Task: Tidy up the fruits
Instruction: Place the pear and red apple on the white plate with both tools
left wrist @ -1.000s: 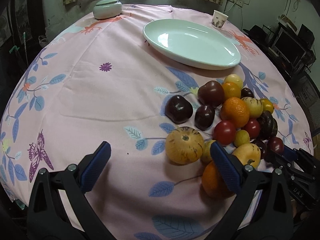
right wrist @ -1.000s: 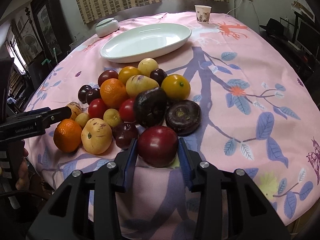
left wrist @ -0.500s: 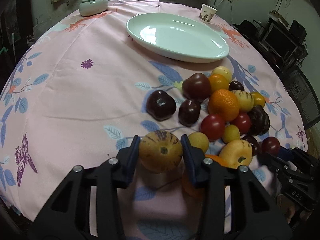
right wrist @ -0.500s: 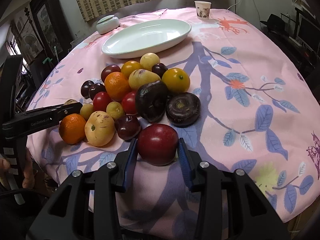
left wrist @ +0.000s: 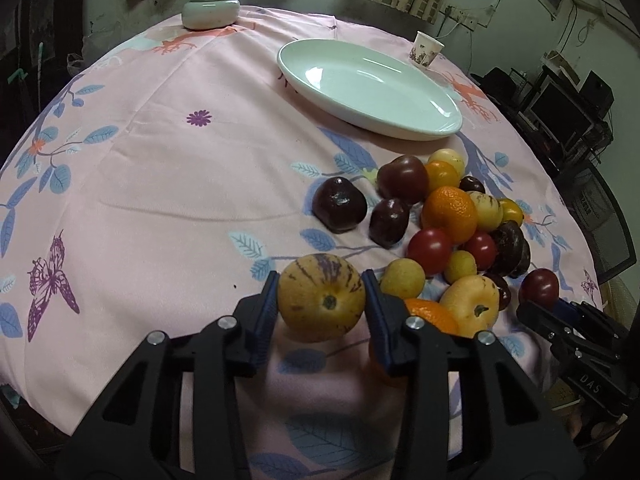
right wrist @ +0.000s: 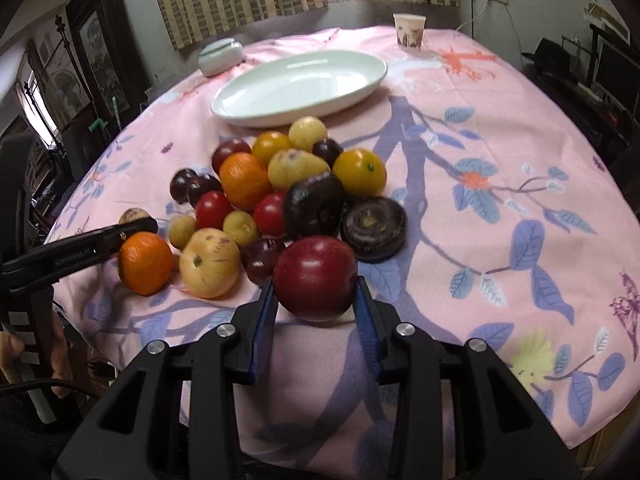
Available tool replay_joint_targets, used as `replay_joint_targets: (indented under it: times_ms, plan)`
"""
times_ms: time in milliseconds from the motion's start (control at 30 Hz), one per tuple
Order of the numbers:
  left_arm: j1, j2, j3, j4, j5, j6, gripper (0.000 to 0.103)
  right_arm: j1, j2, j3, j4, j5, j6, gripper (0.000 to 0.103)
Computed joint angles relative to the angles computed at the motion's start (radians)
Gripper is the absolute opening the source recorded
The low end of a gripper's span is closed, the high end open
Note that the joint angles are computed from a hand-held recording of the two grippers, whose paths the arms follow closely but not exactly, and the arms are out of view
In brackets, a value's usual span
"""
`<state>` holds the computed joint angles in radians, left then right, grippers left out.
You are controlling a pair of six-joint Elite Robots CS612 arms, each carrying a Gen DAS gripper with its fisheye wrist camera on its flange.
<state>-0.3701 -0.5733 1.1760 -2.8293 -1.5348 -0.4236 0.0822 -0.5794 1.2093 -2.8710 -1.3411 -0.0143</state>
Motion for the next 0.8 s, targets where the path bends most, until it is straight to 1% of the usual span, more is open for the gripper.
replay_joint_targets:
  times_ms: [100,200,333,467,633,700,800]
  plan:
    - [-0.003,-0.011,0.011,-0.016,-0.004,0.016,0.041,0.001,-0.008,0.007,-0.028,0.002,0.001,0.039]
    - [-0.007,-0.021,0.017,-0.041,0.001,0.045,0.041,0.003,-0.008,-0.002,-0.029,0.013,-0.012,0.039]
    - [-0.012,-0.023,0.007,-0.060,0.016,0.073,0.041,0.004,0.008,-0.041,-0.010,0.029,-0.029,0.039]
    - [-0.010,-0.009,-0.028,-0.050,0.010,0.079,0.042,0.003,0.031,-0.093,0.014,0.068,-0.025,0.039]
    - [-0.008,0.027,-0.128,-0.007,0.036,0.116,0.042,0.006,0.068,-0.201,0.062,0.080,-0.052,0.039]
    - [-0.003,0.051,-0.191,0.032,0.032,0.124,0.042,0.004,0.090,-0.262,0.098,0.088,-0.061,0.039]
    - [0.002,0.101,-0.317,0.107,0.046,0.145,0.042,0.004,0.150,-0.414,0.198,0.086,-0.072,0.039]
